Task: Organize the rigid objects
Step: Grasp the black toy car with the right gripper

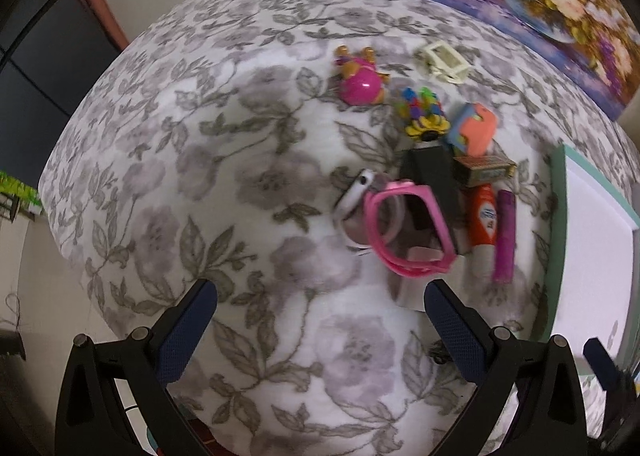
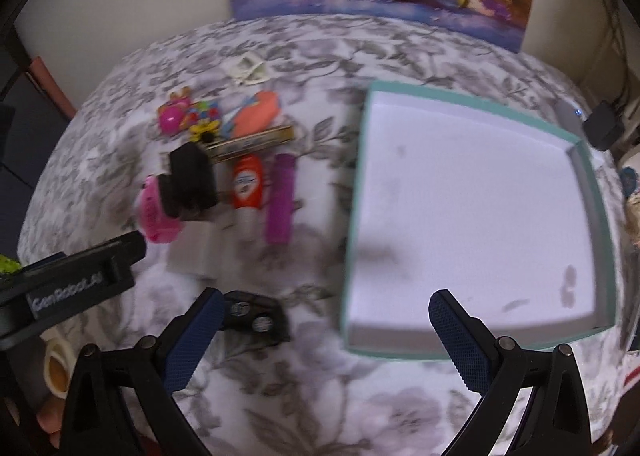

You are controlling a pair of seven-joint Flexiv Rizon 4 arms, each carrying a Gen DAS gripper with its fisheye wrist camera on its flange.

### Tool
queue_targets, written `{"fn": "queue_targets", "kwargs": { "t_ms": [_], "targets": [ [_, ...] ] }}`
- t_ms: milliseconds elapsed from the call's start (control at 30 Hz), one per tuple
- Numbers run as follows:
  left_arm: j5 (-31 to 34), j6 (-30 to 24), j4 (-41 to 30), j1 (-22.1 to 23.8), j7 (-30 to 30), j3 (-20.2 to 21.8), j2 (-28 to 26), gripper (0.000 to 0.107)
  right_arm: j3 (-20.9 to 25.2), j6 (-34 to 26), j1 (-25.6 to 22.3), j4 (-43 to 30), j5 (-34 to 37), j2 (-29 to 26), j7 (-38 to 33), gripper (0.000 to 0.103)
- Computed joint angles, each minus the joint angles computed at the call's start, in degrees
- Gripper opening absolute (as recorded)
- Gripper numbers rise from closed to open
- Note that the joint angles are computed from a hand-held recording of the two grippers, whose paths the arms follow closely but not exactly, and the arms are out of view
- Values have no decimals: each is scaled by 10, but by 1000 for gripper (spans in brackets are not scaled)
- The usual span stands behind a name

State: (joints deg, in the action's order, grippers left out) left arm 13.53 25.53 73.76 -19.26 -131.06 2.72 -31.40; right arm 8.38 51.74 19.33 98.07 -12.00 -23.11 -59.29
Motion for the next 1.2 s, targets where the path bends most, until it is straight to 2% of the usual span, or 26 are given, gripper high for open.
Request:
{"fn": "queue_targets", "kwargs": {
  "t_ms": [133,300,467,700,1200],
  "targets": [
    [-5,7,9,4,-1,-1,3,103,6,2,6,-2,2,-3,-5,103],
    [-12,12,16,8,-3,-1,5,103,19,8,-2,-12,38,-8,-26,103],
    [-17,16,22,12,-10,-1,6,103,28,-11,-7,-30,69,-18,-50,103],
    [-22,17,26,15,-15,-2,6,103,41,-30,-6,-53,102,-34,-94,93],
    [-26,16,22,14,-5,-3,2,103,35,-64,8,-80,112,-64,-95,90]
  ]
}}
